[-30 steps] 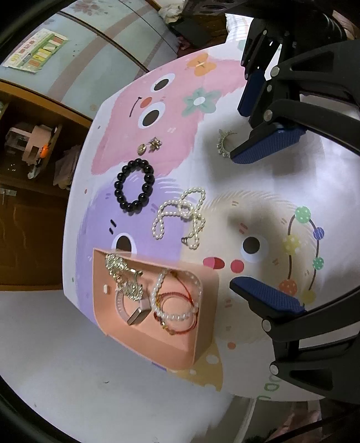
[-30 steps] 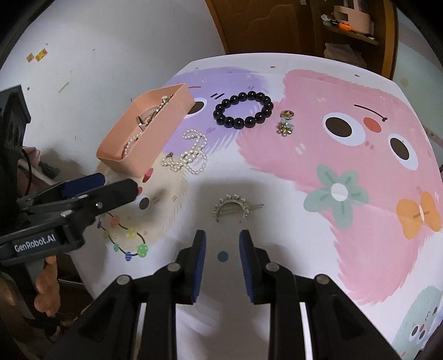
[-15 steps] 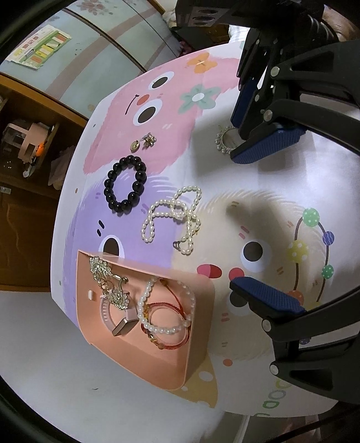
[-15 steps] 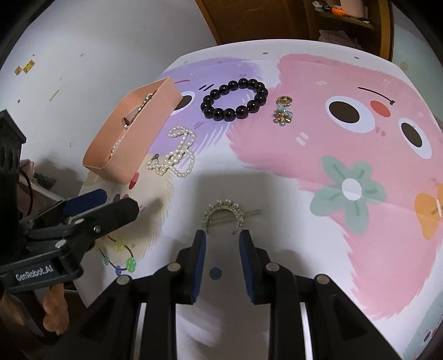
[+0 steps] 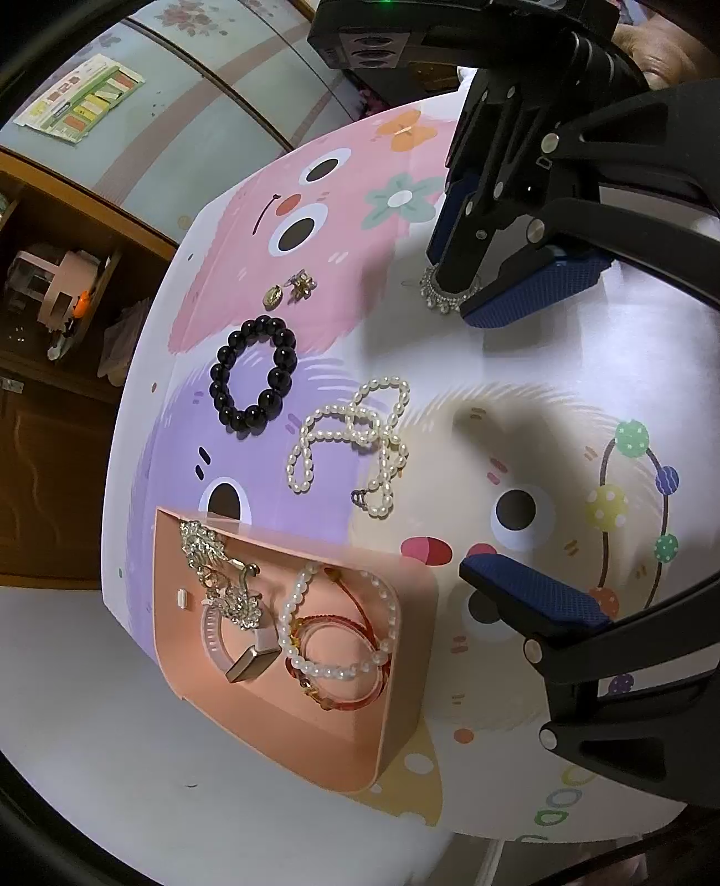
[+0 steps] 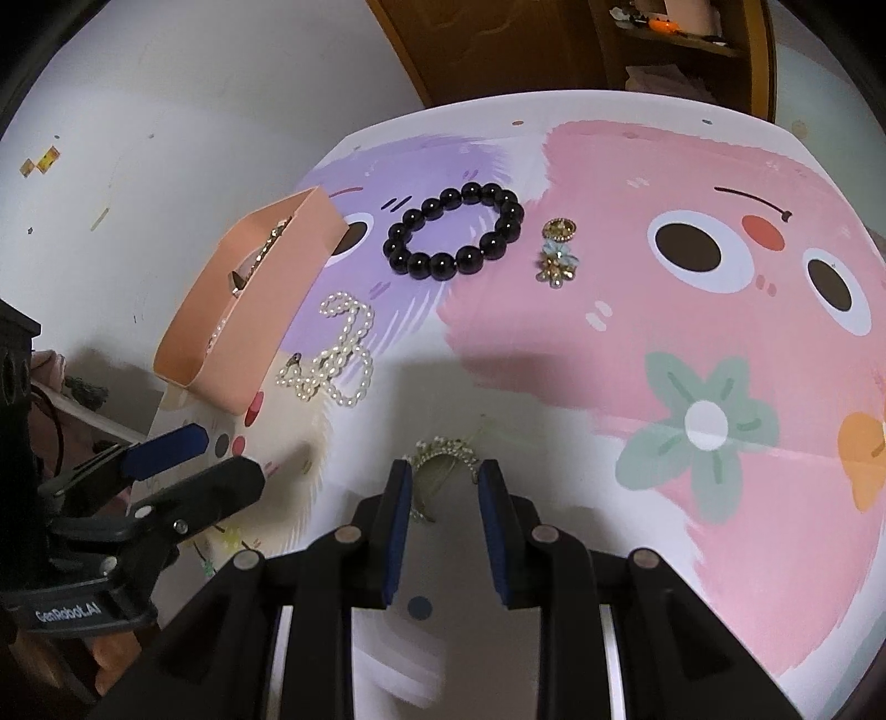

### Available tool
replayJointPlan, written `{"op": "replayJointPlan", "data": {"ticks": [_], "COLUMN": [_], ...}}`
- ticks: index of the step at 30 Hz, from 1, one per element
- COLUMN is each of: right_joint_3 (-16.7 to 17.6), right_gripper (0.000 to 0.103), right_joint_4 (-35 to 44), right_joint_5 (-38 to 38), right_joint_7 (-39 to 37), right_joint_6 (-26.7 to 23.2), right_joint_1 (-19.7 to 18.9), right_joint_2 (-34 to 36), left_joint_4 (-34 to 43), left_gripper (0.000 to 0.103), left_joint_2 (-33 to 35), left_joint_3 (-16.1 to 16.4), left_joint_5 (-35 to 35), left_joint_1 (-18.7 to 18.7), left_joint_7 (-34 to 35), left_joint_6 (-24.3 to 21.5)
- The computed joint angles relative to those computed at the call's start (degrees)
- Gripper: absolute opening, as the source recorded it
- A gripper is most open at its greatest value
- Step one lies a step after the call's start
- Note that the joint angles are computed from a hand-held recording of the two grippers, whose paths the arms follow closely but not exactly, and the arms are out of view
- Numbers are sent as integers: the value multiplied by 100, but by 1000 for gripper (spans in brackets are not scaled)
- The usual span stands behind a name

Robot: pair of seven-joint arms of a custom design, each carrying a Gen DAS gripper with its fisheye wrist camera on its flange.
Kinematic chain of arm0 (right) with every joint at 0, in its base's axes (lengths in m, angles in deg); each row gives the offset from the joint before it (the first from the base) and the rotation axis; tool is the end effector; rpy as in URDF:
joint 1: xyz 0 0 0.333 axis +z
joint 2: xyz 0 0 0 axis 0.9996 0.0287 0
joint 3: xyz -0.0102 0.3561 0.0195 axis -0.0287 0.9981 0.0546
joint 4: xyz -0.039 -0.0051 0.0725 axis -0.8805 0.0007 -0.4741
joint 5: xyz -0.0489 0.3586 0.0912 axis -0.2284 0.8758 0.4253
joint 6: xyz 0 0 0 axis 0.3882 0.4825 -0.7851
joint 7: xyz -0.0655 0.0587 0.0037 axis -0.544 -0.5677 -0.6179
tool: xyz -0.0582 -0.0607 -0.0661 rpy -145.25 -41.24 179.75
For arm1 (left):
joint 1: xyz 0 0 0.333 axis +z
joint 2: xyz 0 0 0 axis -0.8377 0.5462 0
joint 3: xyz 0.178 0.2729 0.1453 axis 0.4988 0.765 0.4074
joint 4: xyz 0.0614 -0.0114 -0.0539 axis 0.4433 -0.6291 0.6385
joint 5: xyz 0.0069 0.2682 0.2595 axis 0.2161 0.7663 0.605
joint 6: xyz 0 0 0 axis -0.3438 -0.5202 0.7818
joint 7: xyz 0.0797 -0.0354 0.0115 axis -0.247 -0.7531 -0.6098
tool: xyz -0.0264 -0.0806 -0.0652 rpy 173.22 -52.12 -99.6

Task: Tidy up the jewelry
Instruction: 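Move the left gripper to the long pearl necklace while the right gripper approaches the crescent clip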

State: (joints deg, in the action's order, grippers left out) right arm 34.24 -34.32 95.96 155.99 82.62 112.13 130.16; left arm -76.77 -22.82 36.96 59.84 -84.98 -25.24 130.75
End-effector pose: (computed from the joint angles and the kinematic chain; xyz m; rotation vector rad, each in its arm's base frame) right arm 0.7165 0.3724 0.4889 -1.9950 1.6414 -0.0670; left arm 0.6830 -0.4266 0.5060 -2.0773 1.9862 -0.7142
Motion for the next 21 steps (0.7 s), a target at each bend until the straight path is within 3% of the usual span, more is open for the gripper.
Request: {"op": "replayJointPlan", "data": {"ticks": [16,17,19,21], "right_joint_3": [-65,-77,-84,-36], "right_gripper": [24,22,6,6], "right_joint_4": [518,545,619,553], "right_joint_5": [-172,-204,-244,-195], "right_joint_7": [-199,-236,-308,-413], "right_joint_6": [-204,-211,-270,-212], "right_joint_1": [55,75,98,76], "right_joint_2": [280,296,339,316], "left_joint_4": [264,272,252,290], "left_gripper": [82,82,82,82], "left_joint_2": [160,163,149,172], "left_joint_3": [5,11,2,-38], "left_joint_5": [-43,-43,-61,-115], "left_joint_1": [-27,-28,-11,20], "left_joint_7": [83,76,78,127], "left_joint_6": [-139,-146,-131,-140]}}
